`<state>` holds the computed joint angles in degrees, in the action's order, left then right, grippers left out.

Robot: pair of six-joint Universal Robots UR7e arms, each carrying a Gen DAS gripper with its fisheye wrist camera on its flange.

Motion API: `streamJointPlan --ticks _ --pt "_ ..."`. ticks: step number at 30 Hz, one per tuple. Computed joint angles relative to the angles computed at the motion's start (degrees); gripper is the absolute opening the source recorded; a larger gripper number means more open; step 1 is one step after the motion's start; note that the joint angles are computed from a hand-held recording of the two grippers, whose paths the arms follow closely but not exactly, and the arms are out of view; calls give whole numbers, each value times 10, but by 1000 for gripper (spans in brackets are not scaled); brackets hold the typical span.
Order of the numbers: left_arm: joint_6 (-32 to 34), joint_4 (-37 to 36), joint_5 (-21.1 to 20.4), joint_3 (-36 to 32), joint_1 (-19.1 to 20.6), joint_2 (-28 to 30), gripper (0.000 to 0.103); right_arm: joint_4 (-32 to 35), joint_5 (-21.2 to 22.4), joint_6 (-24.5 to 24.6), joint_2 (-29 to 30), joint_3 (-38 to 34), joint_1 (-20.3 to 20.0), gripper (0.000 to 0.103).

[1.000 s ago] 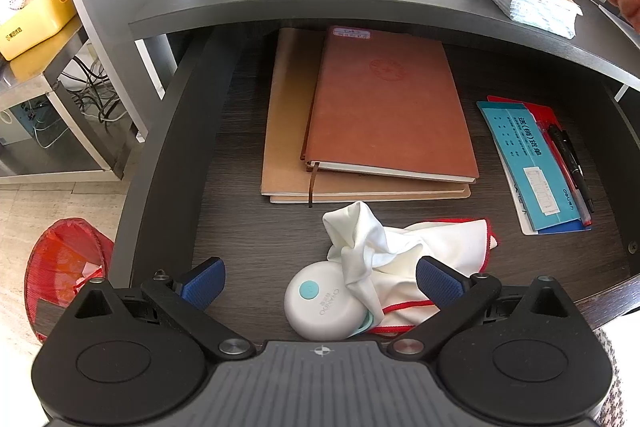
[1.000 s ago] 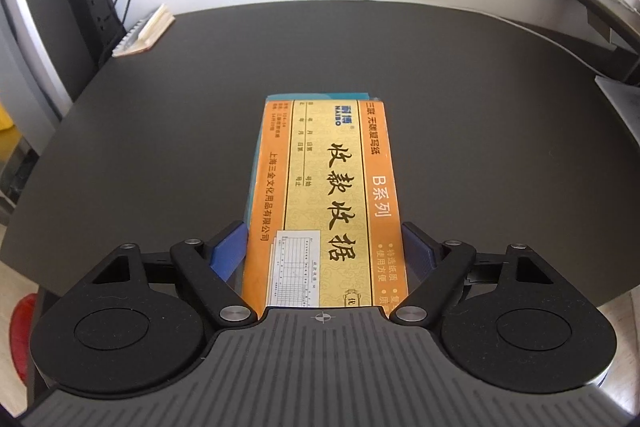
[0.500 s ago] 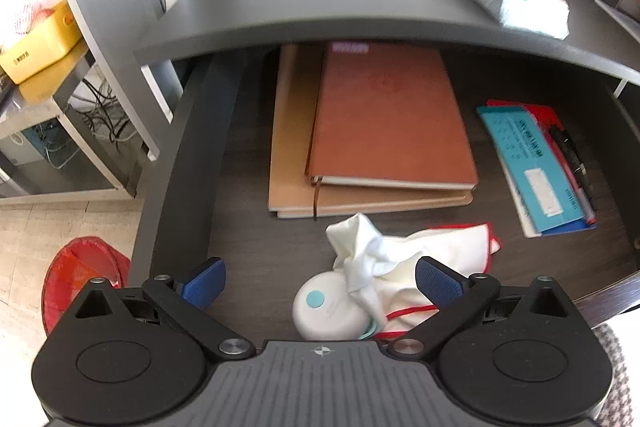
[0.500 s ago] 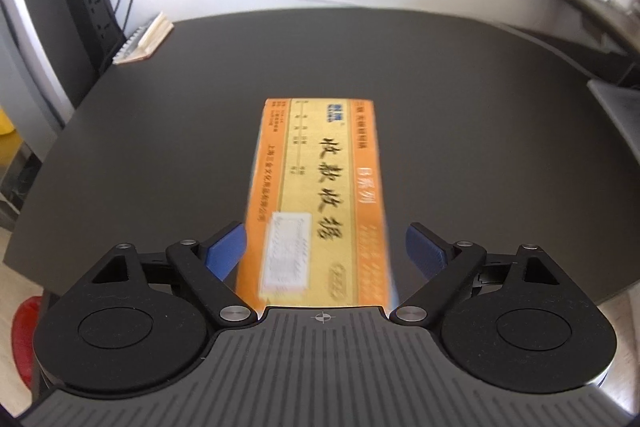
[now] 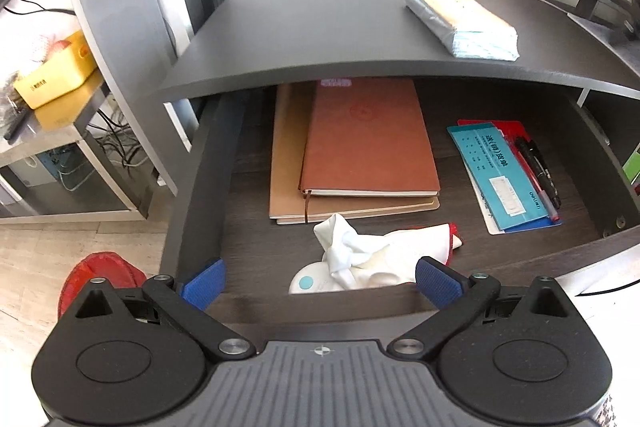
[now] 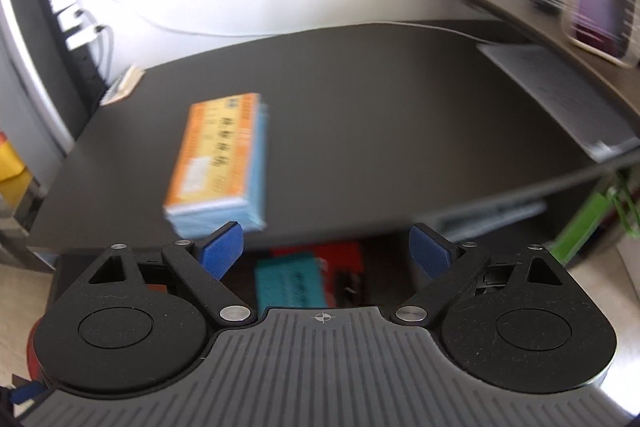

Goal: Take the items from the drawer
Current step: 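Lower the orange receipt book onto the chest top and open the right gripper, then withdraw both tools back from the open drawer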

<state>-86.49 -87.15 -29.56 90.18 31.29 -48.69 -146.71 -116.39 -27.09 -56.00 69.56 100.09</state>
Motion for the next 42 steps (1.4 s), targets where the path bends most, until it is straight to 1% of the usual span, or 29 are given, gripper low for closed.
streamJointPlan --ticks 6,12,17,21,26,33,38,42 --pt "-38 46 2 -8 -20 3 102 -50 -21 -10 -76 85 -26 94" --pt "-69 85 -9 -11 -35 5 102 -81 -33 -20 -140 164 -41 94" --pt "-94 110 -20 -8 -46 3 102 -107 -28 -26 -180 223 -44 94" --pt "-118 127 -29 -2 -52 -1 102 -96 -15 -14 -205 257 -44 94" --pt "-136 136 -41 7 -56 -7 102 -82 -4 -8 -228 295 -43 94" --pt "-144 128 -55 21 -54 -14 102 -54 -7 -7 -242 328 -41 94" --pt "-141 117 -66 30 -48 -16 102 -45 -9 -19 -238 336 -36 94" --pt "-142 111 -74 36 -44 -19 102 -31 -13 -19 -228 332 -33 94"
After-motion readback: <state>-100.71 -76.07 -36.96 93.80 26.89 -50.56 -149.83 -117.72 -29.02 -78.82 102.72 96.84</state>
